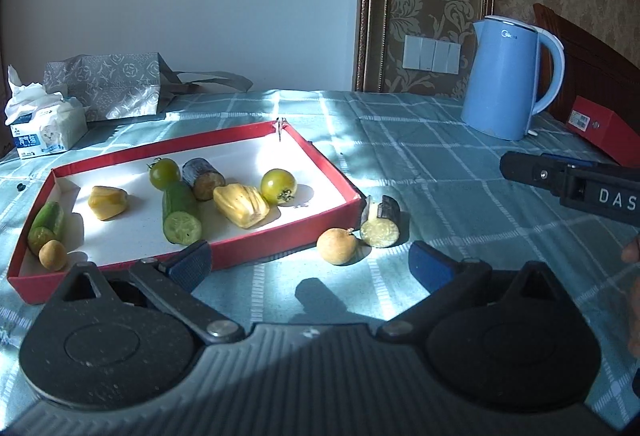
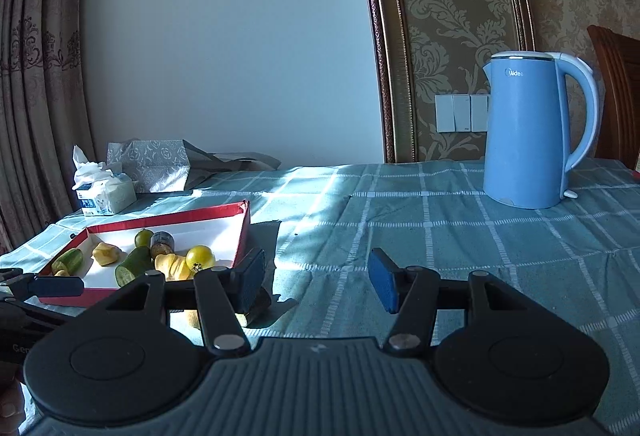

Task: Organize fruits
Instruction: 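Move the left tool to the brown round fruit beside the tray and close on it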

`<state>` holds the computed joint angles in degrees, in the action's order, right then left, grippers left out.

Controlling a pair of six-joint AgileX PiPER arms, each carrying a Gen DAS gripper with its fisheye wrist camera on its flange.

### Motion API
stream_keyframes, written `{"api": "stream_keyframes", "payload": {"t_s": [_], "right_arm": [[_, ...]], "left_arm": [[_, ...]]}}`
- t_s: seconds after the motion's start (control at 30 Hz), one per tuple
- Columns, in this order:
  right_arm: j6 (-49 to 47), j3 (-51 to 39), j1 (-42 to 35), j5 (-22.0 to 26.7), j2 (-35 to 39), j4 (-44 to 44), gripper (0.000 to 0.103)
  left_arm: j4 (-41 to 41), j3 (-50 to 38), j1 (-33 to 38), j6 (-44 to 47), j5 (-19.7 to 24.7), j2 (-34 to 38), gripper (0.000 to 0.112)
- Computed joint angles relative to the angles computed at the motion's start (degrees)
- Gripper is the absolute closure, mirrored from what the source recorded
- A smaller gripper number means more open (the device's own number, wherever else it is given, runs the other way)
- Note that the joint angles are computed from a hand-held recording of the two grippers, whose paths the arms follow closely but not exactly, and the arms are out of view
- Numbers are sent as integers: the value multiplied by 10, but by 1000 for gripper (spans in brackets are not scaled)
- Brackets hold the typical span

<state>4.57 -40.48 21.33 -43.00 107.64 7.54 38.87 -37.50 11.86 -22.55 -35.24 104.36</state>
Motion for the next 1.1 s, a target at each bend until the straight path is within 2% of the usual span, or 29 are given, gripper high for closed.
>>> {"api": "stream_keyframes", "payload": {"t_s": [0.1, 0.2, 0.23, 0.37, 0.47, 0.53, 0.73, 1.03, 1.1], "right_arm": [[13, 12, -5, -7, -1, -11, 47], [16, 18, -8, -12, 1, -16, 47], [19, 19, -8, -14, 1, -17, 47], [26, 20, -11, -17, 5, -24, 47], [26, 21, -11, -19, 8, -20, 47], [31, 23, -13, -23, 9, -24, 47], [32, 25, -14, -26, 8, -25, 47], [37, 33, -17, -32, 5, -30, 47], [36, 35, -17, -35, 4, -28, 47]], "left_arm": [[36, -26, -15, -47, 17, 12, 9], [28, -47, -35, -55, 44, 22, 9], [14, -51, -41, -44, 51, 24, 9], [-130, -62, -75, 78, 81, 33, 10], [-197, -77, -89, 131, 101, 44, 15], [-202, -93, -93, 130, 122, 55, 18], [-317, -107, -117, 234, 131, 74, 18], [-440, -120, -146, 354, 127, 91, 22], [-443, -126, -145, 361, 126, 95, 25]]}}
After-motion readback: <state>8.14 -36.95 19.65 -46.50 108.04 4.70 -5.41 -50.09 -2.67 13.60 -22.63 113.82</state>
